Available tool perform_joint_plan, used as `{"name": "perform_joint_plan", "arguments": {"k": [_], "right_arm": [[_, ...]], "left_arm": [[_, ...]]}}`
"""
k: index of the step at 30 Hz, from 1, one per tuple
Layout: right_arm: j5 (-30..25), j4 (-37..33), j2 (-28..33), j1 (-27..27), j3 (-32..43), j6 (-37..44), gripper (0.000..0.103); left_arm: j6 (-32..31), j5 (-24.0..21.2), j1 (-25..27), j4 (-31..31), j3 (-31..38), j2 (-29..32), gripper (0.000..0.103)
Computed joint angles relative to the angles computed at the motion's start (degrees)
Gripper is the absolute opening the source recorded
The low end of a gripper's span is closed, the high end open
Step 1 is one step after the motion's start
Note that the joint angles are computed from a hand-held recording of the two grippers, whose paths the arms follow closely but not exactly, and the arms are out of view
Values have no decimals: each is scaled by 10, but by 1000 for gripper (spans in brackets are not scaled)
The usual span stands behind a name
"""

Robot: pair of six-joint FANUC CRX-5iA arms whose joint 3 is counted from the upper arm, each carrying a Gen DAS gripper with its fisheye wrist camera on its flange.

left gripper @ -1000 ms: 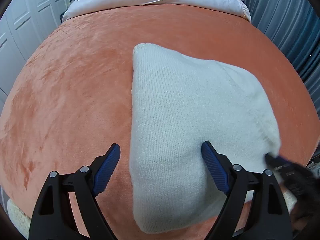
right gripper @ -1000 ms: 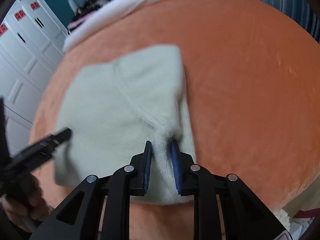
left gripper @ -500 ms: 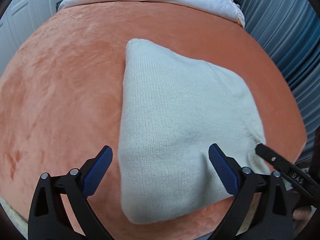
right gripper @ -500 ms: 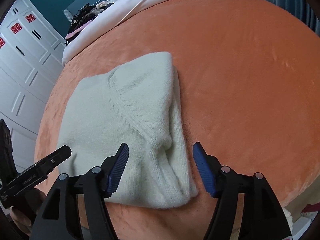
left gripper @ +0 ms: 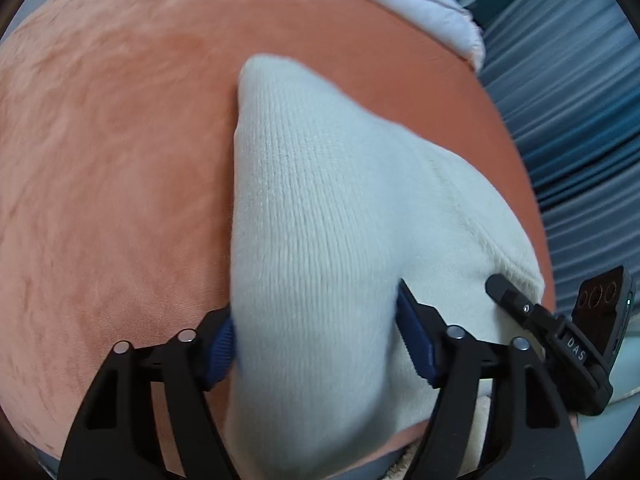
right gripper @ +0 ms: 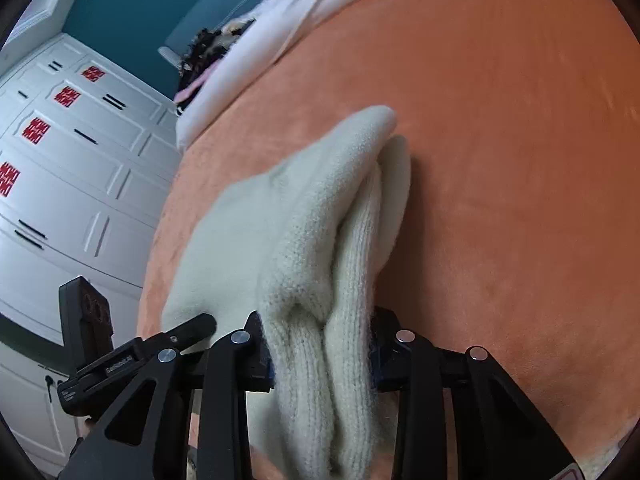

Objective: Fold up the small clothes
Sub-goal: 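Grasp the folded sweater end with both grippers, then lift the sweater end with both grippers and fold it over the bundle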

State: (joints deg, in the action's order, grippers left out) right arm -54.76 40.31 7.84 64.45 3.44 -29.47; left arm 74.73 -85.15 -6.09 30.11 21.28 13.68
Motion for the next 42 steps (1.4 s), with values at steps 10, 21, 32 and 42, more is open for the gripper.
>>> {"name": "perform_joint_plan", "arguments": {"k": [10, 21, 32, 42], "right_arm": [[45, 11, -6, 7, -88, -109, 59], [19, 25, 5, 9, -50, -125, 37], [-179, 51, 28, 105, 93, -130, 36], [-169, -3, 24, 129, 57, -184, 37]], "left_arm": [[-2, 30, -8, -22, -65, -8, 96], [2, 6, -21, -32, -10, 0, 59], [-48, -62, -8, 35, 9, -35, 54], [-56, -84, -25, -51, -34, -61, 55]]}}
